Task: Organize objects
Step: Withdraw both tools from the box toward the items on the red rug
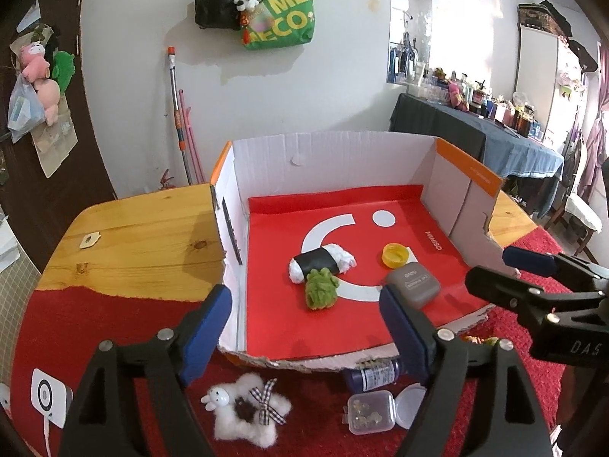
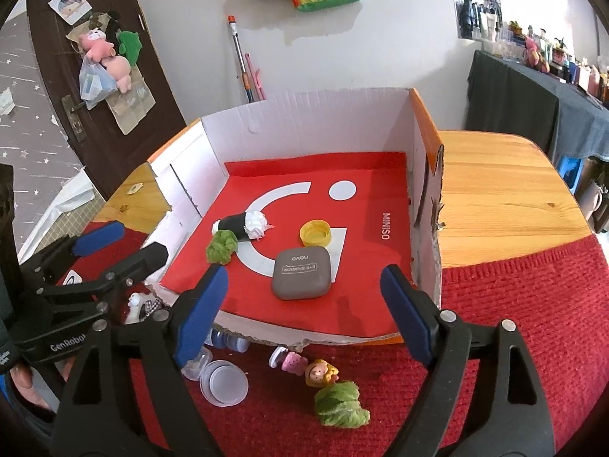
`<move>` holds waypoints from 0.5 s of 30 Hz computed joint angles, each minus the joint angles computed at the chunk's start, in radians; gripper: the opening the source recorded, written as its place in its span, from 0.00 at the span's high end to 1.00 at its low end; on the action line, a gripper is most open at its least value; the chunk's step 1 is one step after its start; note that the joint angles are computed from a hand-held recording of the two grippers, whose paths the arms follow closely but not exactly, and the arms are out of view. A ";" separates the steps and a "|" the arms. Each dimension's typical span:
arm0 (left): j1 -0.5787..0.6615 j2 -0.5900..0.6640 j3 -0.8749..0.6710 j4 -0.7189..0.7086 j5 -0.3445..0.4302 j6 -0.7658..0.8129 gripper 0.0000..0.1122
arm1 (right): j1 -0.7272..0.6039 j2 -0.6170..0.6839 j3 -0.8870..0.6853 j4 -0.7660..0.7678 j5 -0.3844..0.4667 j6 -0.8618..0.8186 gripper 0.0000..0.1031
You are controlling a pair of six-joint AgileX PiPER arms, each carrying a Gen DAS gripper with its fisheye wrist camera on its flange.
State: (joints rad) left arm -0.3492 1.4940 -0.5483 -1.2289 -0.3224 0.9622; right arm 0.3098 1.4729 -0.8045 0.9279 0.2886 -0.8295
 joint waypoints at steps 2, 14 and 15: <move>-0.022 -0.006 0.011 -0.010 -0.029 -0.006 0.23 | 0.001 -0.013 0.010 0.018 -0.005 -0.017 0.17; -0.118 -0.065 0.076 -0.070 -0.113 -0.026 0.18 | 0.075 -0.149 0.113 -0.044 -0.127 0.048 0.07; -0.124 -0.073 0.080 -0.078 -0.115 -0.021 0.18 | 0.081 -0.160 0.120 -0.071 -0.134 0.075 0.07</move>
